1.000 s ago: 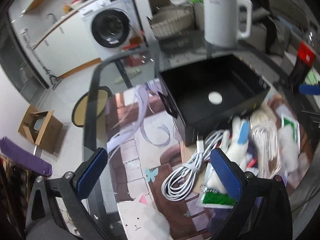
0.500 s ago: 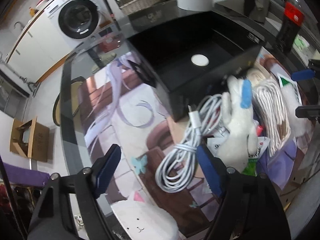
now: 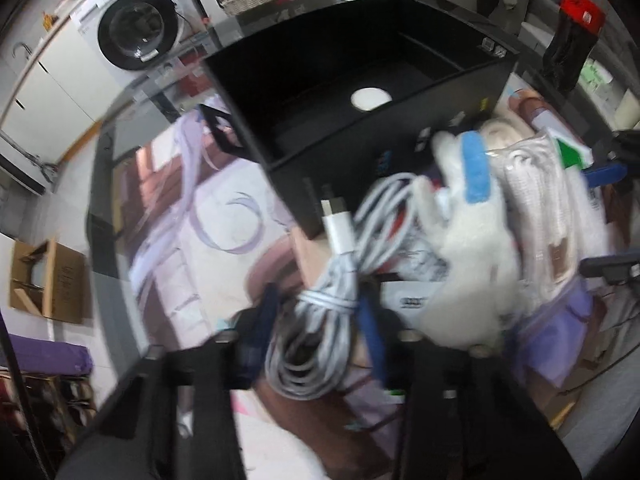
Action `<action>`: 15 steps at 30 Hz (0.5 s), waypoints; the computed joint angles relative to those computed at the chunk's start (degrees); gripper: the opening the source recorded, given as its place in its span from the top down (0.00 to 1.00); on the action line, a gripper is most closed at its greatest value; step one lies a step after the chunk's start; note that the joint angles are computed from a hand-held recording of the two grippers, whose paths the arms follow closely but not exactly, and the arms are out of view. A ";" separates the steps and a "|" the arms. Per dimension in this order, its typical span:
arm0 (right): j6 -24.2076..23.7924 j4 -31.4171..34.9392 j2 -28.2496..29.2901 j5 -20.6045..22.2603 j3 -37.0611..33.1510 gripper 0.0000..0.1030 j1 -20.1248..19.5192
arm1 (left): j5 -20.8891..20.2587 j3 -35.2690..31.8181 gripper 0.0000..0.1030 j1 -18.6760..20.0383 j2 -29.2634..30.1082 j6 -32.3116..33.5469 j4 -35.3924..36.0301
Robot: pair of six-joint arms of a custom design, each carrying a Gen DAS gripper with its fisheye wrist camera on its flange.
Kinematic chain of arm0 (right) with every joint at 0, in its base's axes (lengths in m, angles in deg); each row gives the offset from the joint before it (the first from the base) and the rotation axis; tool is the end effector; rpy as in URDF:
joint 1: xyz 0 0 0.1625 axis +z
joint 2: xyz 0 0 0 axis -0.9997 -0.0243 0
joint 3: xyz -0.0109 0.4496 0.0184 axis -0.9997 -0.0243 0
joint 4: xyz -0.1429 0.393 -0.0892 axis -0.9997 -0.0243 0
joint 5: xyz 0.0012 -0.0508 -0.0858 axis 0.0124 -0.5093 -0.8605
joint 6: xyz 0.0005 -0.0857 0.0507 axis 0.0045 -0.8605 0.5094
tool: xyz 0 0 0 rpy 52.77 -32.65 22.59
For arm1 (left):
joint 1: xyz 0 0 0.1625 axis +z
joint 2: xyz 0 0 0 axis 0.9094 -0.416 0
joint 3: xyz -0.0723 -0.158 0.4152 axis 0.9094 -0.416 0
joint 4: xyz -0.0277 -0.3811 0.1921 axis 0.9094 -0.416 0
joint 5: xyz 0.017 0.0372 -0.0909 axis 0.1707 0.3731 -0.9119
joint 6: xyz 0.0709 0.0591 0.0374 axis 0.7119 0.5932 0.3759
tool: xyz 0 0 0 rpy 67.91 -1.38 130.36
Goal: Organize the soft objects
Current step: 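Grasp the coiled white cable with the left tool while the right tool grasps the white foam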
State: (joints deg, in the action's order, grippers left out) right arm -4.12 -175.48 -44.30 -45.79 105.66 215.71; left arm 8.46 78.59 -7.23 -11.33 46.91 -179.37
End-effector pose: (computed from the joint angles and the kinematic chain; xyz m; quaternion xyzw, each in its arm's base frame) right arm 0.3590 -0.3702 0.0177 0.0454 -0.9220 0.1792 0.3401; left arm -0.1058 -0.5238 0.2597 0.5553 0.7842 0.0330 0.2749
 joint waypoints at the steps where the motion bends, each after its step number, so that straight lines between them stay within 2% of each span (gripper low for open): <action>1: -0.45 0.16 0.26 -0.22 -0.29 0.33 -0.02 | -0.04 -0.04 0.68 -0.08 0.01 -0.59 0.31; 4: -2.50 0.16 0.72 -0.87 -0.83 0.40 -0.08 | 1.08 1.13 0.75 -0.80 -0.79 -3.08 -0.34; 7: -3.67 1.32 0.73 -2.33 -1.19 0.42 0.30 | -0.02 1.49 0.75 -1.02 -2.64 -6.69 1.24; 9: -4.31 1.45 0.97 -5.21 -1.54 0.43 1.11 | 0.03 1.09 0.75 -0.69 -3.09 -9.74 2.22; 11: -3.99 0.95 0.60 -5.64 -1.46 0.43 1.01 | -0.47 0.72 0.73 -0.40 -3.28 -11.45 3.88; 14: -0.76 1.73 -0.28 -4.81 -1.17 0.42 0.14 | -0.47 0.36 0.58 0.05 -2.58 -12.59 5.02; 15: -0.41 1.63 -0.66 -3.76 -0.98 0.42 -0.25 | 0.06 0.33 0.47 0.14 -2.11 -12.57 4.41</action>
